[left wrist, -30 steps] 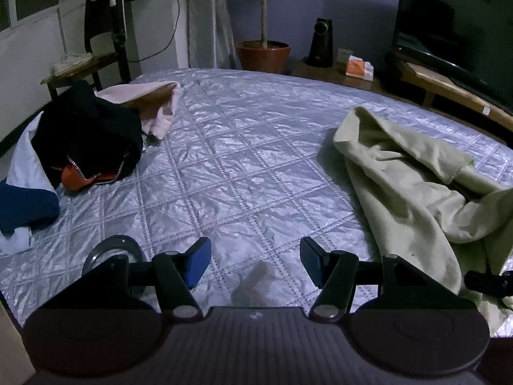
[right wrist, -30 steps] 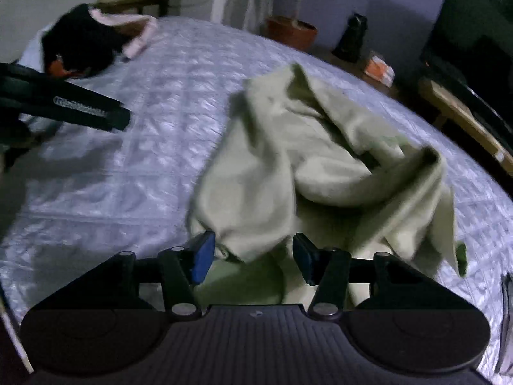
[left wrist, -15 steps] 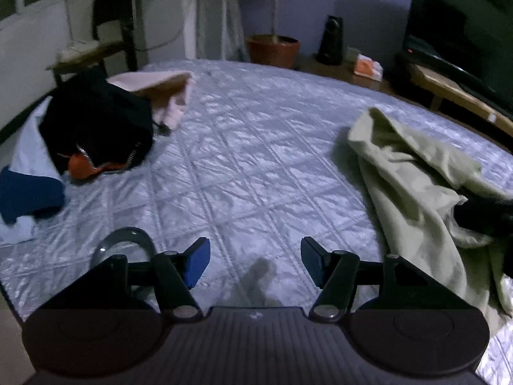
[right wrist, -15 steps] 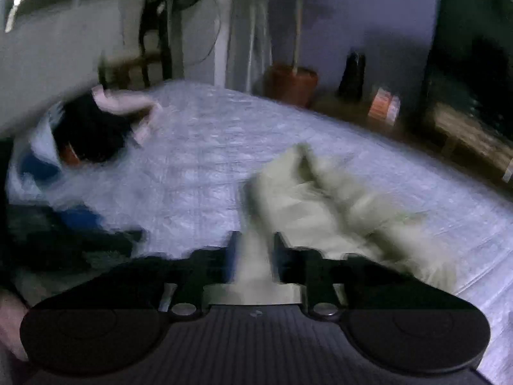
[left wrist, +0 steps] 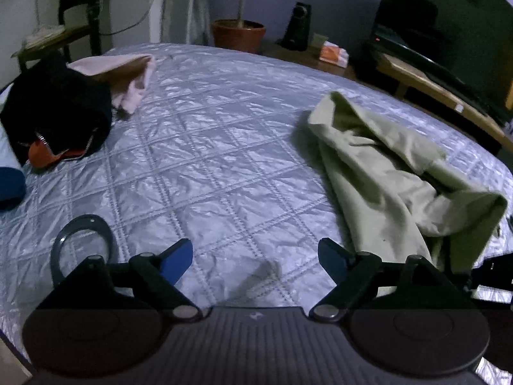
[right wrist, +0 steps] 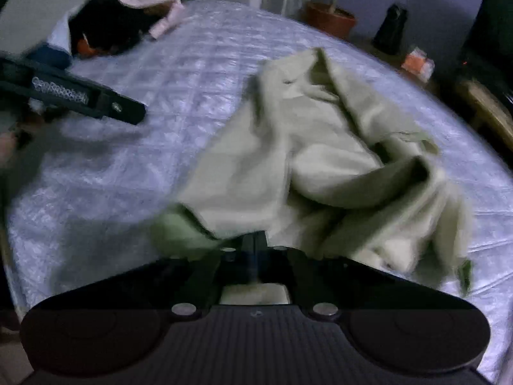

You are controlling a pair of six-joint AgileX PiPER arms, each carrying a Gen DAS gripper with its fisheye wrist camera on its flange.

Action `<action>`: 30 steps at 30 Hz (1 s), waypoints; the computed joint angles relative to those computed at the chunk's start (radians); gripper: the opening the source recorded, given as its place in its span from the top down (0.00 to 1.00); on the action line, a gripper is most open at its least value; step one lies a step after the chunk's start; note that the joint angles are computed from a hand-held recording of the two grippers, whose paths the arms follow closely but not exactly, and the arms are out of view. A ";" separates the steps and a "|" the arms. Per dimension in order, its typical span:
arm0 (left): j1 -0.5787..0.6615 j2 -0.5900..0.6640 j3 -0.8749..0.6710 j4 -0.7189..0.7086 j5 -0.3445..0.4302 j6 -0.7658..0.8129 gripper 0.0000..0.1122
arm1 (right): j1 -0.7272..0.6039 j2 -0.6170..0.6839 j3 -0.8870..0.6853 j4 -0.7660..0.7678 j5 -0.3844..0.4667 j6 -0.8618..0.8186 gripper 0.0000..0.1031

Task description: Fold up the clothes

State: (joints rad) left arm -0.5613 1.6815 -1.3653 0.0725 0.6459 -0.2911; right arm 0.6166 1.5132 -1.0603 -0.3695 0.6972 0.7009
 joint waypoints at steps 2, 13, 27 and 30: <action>0.004 -0.015 0.013 0.046 -0.013 -0.056 0.26 | -0.009 0.028 -0.013 0.080 -0.079 0.016 1.00; 0.041 0.000 -0.012 0.222 0.041 -0.314 0.26 | -0.026 0.111 -0.331 -0.222 0.012 -0.226 0.20; 0.032 0.008 -0.012 0.186 0.043 -0.256 0.27 | -0.228 0.075 -0.087 -0.169 -0.019 -0.126 0.21; 0.023 0.008 -0.011 0.187 0.037 -0.247 0.27 | -0.255 0.086 -0.067 -0.091 -0.011 -0.071 0.46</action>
